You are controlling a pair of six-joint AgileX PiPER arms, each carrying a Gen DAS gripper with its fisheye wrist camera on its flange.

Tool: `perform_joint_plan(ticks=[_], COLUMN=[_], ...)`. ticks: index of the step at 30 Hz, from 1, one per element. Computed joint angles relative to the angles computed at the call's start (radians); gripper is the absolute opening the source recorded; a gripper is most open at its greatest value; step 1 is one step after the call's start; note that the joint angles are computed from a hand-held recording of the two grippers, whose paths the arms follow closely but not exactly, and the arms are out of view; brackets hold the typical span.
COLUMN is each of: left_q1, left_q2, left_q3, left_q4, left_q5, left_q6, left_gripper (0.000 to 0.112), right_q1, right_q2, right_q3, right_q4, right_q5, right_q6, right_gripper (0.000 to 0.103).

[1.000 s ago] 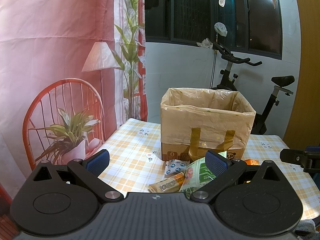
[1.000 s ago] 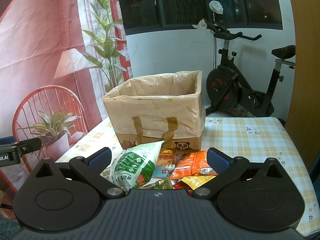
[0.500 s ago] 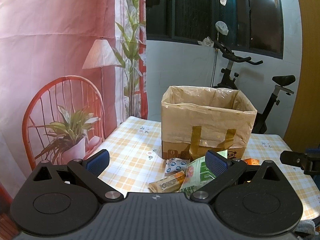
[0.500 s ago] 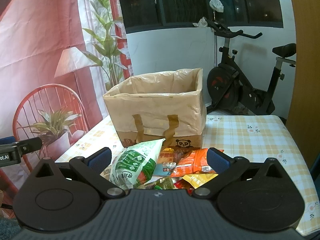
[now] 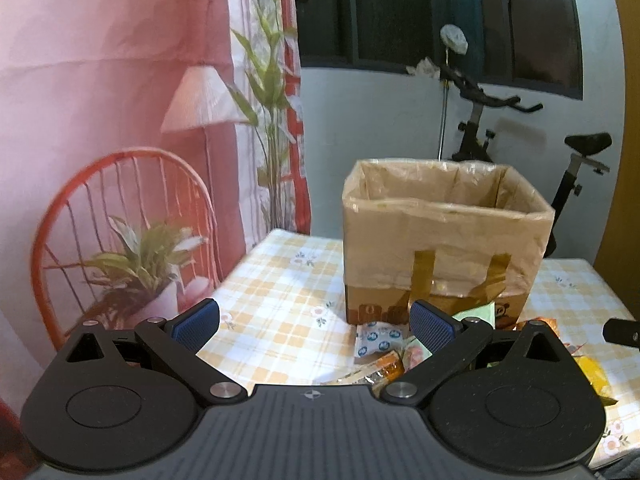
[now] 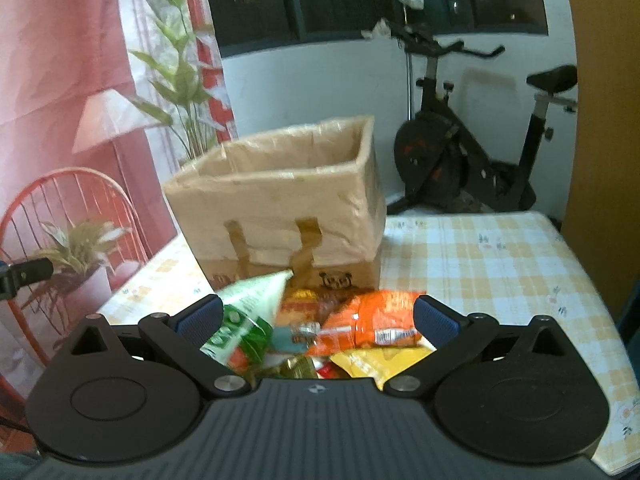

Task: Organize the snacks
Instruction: 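Grasp the green chip bag with right tool while left tool grasps pale green bag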

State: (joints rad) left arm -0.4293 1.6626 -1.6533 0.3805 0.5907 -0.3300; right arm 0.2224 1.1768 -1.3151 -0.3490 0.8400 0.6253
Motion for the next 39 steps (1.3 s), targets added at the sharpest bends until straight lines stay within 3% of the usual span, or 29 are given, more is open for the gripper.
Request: perform_joint_plan(ticks=[7,13,20,27,39], left_q1=[0.01,0.017,0.021,0.025,0.037], left_q2=[0.074,0.104,0.097,0.098,0.119], left_q3=[-0.029,-0.05,-0.019,0.017,0.03], left_q4=[-0.206,-0.298,-0.329,-0.348,-0.43], left_q5=[0.022,0.02,-0.015,-0.024,-0.023], left_q6=[0.206,0.296,0.324,0.31,0.353], left_gripper=[0.102,0.1,0.1,0.1,0.1], right_q1=[-0.084,-0.064,-0.027,-0.099,-0.149], right_q2=[0.042,0.075,0.131,0.185,0.291], right_q3=[0.048,0.074,0.076,0.054,0.052], right_q4=[0.153,0.248,0.341,0.46,0.557], right_q5=[-0.019,-0.014,0.021,0.063,0.03], right_q6=[-0.111,-0.185,-0.255,-0.296,-0.379], right_gripper=[0.103,0.102,0.1,0.1,0.097])
